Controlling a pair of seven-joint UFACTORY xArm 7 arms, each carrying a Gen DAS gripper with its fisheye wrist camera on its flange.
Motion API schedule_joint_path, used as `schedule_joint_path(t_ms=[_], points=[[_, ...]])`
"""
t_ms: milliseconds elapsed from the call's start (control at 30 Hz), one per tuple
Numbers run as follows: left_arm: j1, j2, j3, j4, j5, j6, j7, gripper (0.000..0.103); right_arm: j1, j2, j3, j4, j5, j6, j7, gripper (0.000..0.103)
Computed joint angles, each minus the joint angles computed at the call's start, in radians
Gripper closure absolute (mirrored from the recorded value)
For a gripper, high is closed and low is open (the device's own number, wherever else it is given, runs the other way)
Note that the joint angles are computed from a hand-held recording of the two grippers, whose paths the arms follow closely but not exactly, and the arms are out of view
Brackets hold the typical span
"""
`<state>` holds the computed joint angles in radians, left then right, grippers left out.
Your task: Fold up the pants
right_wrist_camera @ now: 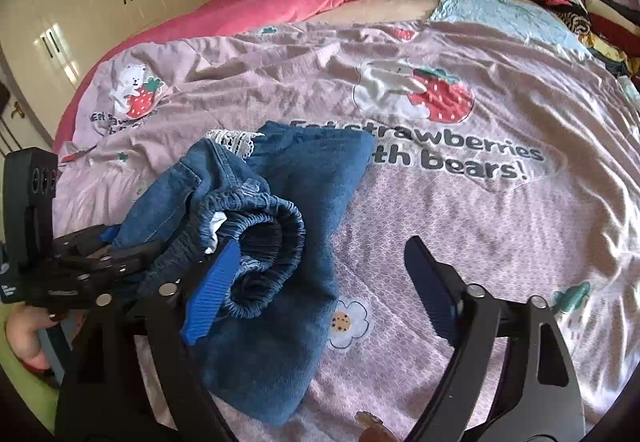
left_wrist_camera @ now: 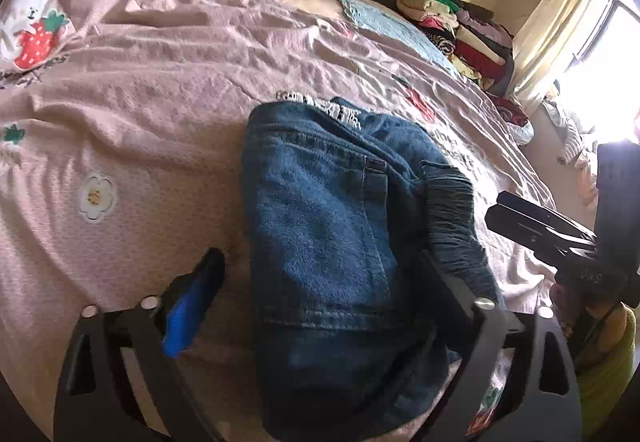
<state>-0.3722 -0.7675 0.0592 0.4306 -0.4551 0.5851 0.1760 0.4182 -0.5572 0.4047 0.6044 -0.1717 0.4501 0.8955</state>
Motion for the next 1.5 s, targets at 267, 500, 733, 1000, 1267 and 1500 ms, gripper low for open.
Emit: schedule_joint_path(t_ms=[267, 500, 733, 1000, 1267, 1500], points=[[0.039, -0.105, -0.023, -0.001, 0.052, 0.046, -0.050, 0.005, -0.023, -0.103, 0.054, 0.001, -0.041, 0.041, 0.054, 0.009], [0.065, -0.233, -0.049, -0.020, 0.113, 0.095, -0.100, 0.005, -0.024, -0.197, 0.101, 0.013, -0.057, 0.110, 0.085, 0.009], [0.080, -0.382, -0.087, -0.048, 0.183, 0.150, -0.147, 0.005, -0.010, -0.273, 0.138, 0.026, -0.058, 0.183, 0.104, 0.009], [0.078, -0.519, -0.100, -0.073, 0.219, 0.231, -0.195, 0.005, 0.024, -0.336, 0.159, 0.025, -0.038, 0.252, 0.103, 0.009], [0.074, -0.610, -0.105, -0.089, 0.235, 0.300, -0.219, 0.005, 0.052, -0.382, 0.181, 0.020, -0.019, 0.294, 0.106, 0.009], [0.083, -0.673, -0.102, -0.103, 0.245, 0.365, -0.226, 0.004, 0.070, -0.409, 0.204, 0.025, -0.003, 0.331, 0.116, 0.009]])
